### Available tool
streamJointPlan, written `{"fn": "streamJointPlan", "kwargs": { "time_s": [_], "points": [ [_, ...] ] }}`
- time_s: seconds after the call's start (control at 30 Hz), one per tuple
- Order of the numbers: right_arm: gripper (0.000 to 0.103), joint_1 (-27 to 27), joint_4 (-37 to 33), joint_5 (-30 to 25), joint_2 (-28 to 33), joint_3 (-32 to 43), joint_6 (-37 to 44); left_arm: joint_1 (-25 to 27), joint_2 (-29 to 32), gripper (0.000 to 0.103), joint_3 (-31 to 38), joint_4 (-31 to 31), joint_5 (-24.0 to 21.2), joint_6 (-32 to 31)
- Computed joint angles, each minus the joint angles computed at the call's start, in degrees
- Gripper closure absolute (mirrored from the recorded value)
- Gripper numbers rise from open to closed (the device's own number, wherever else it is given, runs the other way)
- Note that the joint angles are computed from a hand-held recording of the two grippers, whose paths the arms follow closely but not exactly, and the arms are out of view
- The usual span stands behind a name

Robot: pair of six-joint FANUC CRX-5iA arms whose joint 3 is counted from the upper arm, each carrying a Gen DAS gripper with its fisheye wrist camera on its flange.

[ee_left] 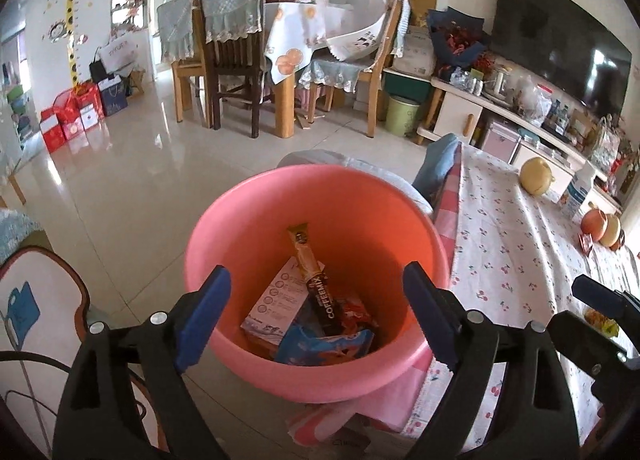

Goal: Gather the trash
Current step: 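Move both tools back over the table toward the yellow snack bag and red wrapper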

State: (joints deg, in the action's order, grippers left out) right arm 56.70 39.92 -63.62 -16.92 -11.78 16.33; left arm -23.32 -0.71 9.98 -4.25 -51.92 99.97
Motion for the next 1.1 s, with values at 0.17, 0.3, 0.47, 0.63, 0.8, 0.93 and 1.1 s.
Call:
{"fn": "streamJointPlan", "kwargs": {
  "time_s": [0.17, 0.3, 0.47, 0.63, 0.8, 0.93, 1.1],
  "points": [
    [0.013, 1.83, 1.53, -3.15, -1.97, -1.90, -1.85, -2.99, 0.22, 0.011, 1.57, -2.45, -0.72, 0.39],
    [0.013, 2.74, 2.72, -4.83, -3.86, -3.44, -3.20, -4.77, 0.24, 0.010, 2.40, -3.61, -0.94, 0.14],
    [0.013, 5.04, 5.32, -8.53, -6.50, -5.59, -5.21, -7.10, 0.46, 0.010, 3.56, -4.87, -1.53, 0.24],
    [0.013, 7.14, 6.78, -11.50, -9.49, -7.86, -7.40, -10.15, 1.27, 0.010, 5.64, -7.17, -2.83, 0.41],
    [0.010, 8.53, 7.72, -13.99, -12.25, -9.90, -9.13, -13.24, 2.07, 0.010, 7.62, -9.64, -4.13, 0.68],
    [0.010, 9.91, 8.72, -16.04, -14.76, -11.67, -10.50, -15.81, 2.97, 0.010, 9.54, -12.19, -5.50, 1.44],
    [0.010, 11.78, 9.74, -18.70, -17.94, -13.74, -12.39, -18.96, 4.58, 0.009, 12.26, -15.51, -7.61, 2.01]
  ]
}}
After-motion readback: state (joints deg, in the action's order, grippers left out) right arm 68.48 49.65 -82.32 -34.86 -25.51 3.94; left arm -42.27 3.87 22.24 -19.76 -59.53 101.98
